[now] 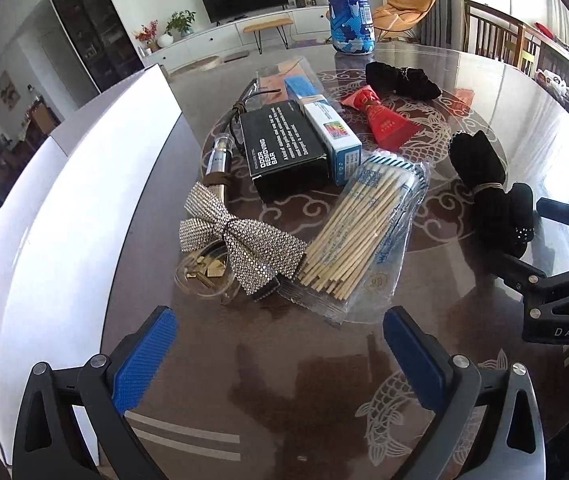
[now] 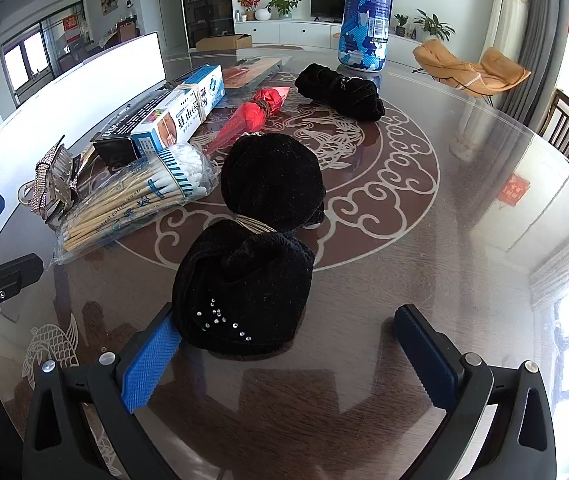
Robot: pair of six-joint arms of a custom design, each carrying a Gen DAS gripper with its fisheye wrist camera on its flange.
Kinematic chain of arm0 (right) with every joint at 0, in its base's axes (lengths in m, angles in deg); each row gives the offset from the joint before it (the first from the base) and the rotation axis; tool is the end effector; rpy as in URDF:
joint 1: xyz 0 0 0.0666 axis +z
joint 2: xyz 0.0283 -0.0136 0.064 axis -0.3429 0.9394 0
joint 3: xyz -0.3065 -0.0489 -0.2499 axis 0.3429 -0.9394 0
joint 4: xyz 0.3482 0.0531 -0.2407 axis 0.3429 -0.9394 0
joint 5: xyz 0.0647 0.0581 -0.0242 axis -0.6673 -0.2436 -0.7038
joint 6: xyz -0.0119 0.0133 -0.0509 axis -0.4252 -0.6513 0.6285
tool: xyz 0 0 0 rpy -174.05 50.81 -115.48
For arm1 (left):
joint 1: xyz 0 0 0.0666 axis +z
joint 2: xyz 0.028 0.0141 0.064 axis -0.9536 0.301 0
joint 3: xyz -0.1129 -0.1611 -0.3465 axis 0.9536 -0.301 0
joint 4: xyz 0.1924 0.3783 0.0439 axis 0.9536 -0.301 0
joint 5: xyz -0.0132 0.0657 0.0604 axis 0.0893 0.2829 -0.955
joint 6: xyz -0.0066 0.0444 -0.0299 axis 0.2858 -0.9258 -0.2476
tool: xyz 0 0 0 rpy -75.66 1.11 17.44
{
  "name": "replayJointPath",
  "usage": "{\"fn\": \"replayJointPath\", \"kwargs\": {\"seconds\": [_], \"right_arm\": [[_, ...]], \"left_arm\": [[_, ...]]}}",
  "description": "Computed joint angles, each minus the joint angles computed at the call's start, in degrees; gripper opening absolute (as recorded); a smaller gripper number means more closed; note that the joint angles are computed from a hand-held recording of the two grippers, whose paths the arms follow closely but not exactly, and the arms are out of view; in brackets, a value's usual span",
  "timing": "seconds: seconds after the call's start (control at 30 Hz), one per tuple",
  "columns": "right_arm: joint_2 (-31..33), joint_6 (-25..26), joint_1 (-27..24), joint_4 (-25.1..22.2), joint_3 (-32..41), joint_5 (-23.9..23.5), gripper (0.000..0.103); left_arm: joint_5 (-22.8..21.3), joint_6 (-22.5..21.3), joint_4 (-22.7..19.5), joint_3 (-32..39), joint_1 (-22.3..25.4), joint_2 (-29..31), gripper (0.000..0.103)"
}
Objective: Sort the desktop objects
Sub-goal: 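Move the right tool toward the black fuzzy pom-pom pair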
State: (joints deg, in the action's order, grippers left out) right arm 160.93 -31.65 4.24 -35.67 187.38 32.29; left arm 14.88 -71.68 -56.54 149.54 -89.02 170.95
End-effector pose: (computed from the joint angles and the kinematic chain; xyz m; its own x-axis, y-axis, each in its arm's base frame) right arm 0.6467 0.2883 0.3154 -0.7520 -0.3084 -0.5825 -0.3472 0.9366 -0.0475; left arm 0.5888 -0.1635 0.2963 -0.8445 0.1224 -0.5215 0.0109 0.9773 0.2118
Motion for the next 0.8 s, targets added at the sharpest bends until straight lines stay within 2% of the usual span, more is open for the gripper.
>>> {"fn": "replayJointPath", "kwargs": {"seconds": [0.23, 0.53, 0.7, 0.8], "right_arm": [[0.02, 0.00, 0.00, -0.02, 0.04, 0.00, 0.103], [0.01, 0.00, -0.01, -0.01, 0.03, 0.01, 0.103], [0.01, 0.00, -0.01, -0.01, 0.03, 0.02, 0.103], [0.01, 0.00, -0.02, 0.00, 0.02, 0.01, 0.103]], "left_arm": [[-5.13, -2.88, -0.23, 0.58, -1.51, -0.42, 0.103], [-6.97, -2.56, -0.44, 2.11, -1.80, 0.32, 0.103], [-5.32, 0.09, -1.57, 3.88, -0.88, 0.59, 0.103], [-7.49, -0.36, -1.02, 4.66, -1.35, 0.80, 0.103]]}}
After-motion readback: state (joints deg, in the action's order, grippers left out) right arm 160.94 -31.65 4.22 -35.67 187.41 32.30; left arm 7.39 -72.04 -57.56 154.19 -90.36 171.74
